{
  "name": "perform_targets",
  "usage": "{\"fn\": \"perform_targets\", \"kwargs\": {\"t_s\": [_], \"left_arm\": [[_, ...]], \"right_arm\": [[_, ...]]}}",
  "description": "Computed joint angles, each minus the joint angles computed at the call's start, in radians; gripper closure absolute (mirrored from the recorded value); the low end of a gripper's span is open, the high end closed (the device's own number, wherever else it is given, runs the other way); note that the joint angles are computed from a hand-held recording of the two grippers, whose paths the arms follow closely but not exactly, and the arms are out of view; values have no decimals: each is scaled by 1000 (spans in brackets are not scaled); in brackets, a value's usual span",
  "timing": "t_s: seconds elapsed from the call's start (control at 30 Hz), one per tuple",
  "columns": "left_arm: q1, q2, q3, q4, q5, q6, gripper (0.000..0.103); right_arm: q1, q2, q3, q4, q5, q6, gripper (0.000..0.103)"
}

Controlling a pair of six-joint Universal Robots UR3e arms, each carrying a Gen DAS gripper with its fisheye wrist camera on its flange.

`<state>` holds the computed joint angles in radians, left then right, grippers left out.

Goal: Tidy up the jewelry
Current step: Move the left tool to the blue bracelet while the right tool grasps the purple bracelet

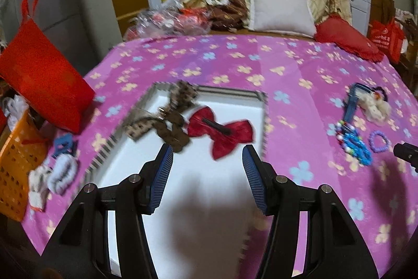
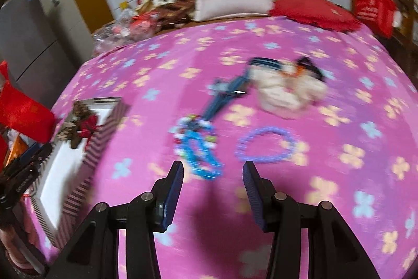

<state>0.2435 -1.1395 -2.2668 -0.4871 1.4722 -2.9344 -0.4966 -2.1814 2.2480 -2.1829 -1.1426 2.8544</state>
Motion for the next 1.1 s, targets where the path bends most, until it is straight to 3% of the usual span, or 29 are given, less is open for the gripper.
{"fn": "perform_targets", "kwargs": {"t_s": [0.23,0.4,0.57,0.87,1.1], "left_arm": [[-212,-130,142,-99,34,-90,48],[-353,-376,396,-177,-12,-158,48],[-466,-660,690,-235,24,-187,48],[-530,-1004,1147,-413,-54,-216,48],[-571,-1191,1398,-541,-13,-177,48]], "right_arm": [[-369,-110,40,229,132,-271,58],[-437,-30,42,235,172,-324,58],[-365,127,33,121,179,-278,58],[-245,316,4,-106,183,-185,58],[-122,384,25,-341,59,-134,58]]}}
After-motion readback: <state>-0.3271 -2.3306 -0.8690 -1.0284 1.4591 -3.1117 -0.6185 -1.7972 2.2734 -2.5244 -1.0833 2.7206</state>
